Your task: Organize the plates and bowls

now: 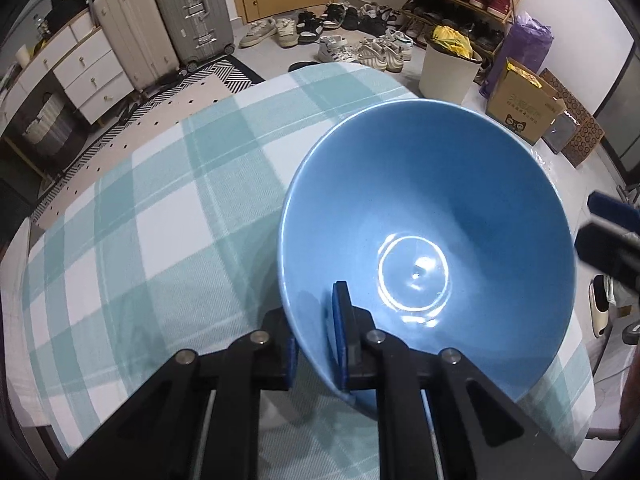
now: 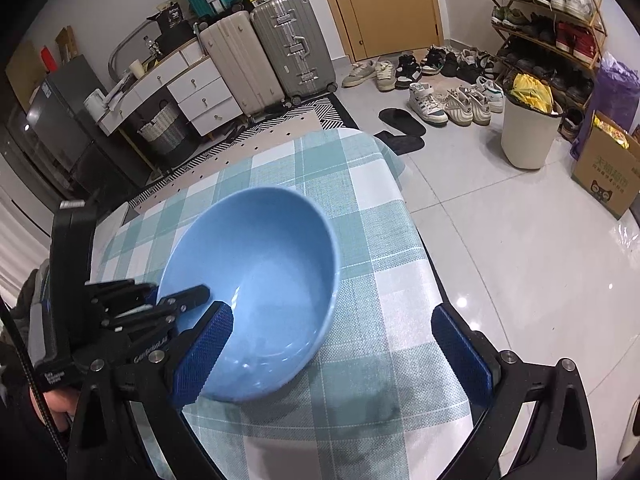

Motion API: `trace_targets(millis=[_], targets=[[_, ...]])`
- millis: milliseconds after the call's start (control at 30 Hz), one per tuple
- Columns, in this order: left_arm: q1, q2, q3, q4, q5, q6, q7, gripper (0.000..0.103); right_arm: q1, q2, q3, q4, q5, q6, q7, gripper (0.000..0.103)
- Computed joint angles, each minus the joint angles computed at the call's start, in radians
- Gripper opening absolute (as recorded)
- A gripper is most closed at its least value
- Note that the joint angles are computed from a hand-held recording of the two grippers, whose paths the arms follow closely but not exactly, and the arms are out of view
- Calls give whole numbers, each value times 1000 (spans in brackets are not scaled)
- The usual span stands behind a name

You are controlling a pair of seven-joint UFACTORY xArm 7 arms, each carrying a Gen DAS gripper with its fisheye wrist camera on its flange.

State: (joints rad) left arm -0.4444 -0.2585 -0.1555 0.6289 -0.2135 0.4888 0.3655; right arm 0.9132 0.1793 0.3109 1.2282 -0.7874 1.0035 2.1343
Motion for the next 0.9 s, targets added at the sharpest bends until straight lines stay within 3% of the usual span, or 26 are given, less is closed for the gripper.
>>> trace_targets(millis=[400,500,567,700,833,900], targets=[[11,-170,54,-129,-15,53,63,13,29,83,-16,120,47,0,-132,101],[17,-196,59,-146,-10,66,67,13,33,125,-27,164,103,11,-208,96],[20,-216,63,-159,-7,73,71,13,30,152,-35,178,146,-17,-250,78],[22,-245,70,-176,-3,87,78,13,38,183,-56,185,194,-61,-294,65],[25,-272,81,-191,-9,106,84,13,33,209,-70,176,249,-135,-329,45],[23,-287,89,-201,-16,116,92,13,35,235,-71,208,288,-100,-374,38]])
